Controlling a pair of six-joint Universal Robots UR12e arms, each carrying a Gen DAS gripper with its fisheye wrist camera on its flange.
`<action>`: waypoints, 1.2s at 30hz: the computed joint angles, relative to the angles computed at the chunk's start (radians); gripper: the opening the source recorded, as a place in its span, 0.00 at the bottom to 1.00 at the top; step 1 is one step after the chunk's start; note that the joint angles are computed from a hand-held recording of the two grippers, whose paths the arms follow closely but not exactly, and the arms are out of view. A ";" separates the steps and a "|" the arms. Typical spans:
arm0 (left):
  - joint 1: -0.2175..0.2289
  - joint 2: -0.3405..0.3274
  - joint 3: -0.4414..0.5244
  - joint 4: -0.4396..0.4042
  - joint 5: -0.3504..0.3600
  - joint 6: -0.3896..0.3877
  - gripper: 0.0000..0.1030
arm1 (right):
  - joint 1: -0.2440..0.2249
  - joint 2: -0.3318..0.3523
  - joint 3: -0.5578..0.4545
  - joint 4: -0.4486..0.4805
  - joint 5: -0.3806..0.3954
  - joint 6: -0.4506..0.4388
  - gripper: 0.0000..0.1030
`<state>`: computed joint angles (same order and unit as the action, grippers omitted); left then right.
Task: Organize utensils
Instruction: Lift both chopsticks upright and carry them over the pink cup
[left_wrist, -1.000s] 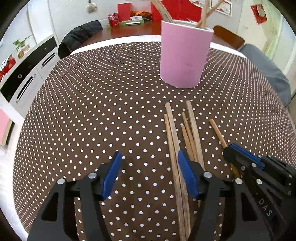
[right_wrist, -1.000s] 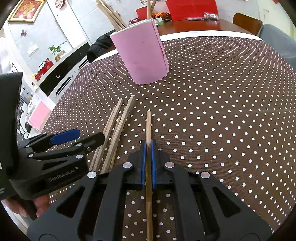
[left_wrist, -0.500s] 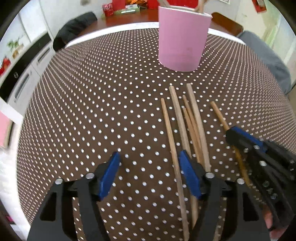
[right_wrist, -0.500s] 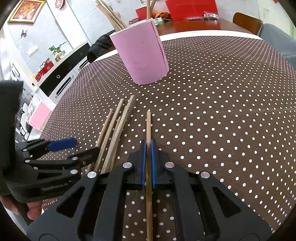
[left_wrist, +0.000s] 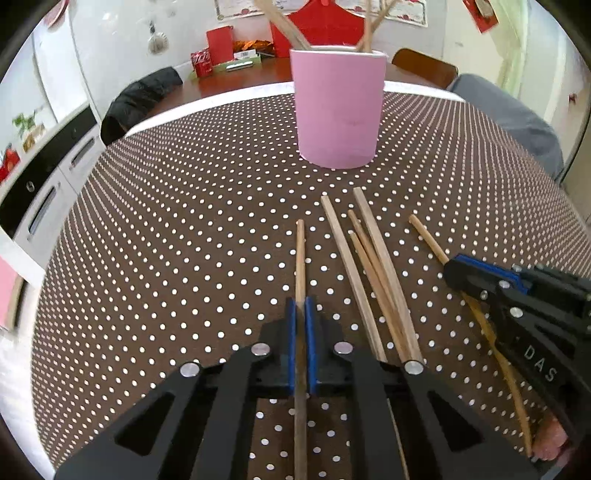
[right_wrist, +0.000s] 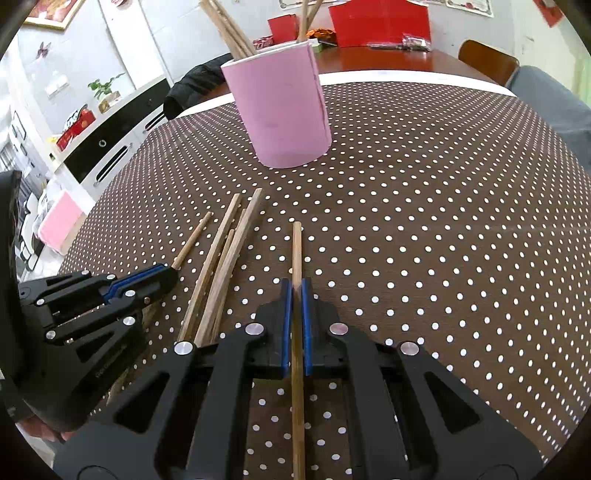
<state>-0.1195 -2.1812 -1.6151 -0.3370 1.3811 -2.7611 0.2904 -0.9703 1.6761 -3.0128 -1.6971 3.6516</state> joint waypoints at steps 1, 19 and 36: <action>0.003 0.000 0.001 -0.002 -0.002 -0.010 0.06 | 0.000 -0.001 0.001 0.003 -0.004 0.005 0.05; 0.028 0.008 -0.013 0.254 -0.201 -0.216 0.06 | 0.006 -0.062 0.057 -0.173 -0.075 -0.003 0.05; 0.031 0.020 -0.016 0.463 -0.244 -0.322 0.06 | 0.023 -0.085 0.071 -0.325 -0.172 -0.028 0.05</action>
<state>-0.0887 -2.1612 -1.6311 0.1257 1.1367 -3.0835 0.3135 -1.0557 1.7469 -3.3382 -1.8692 3.6236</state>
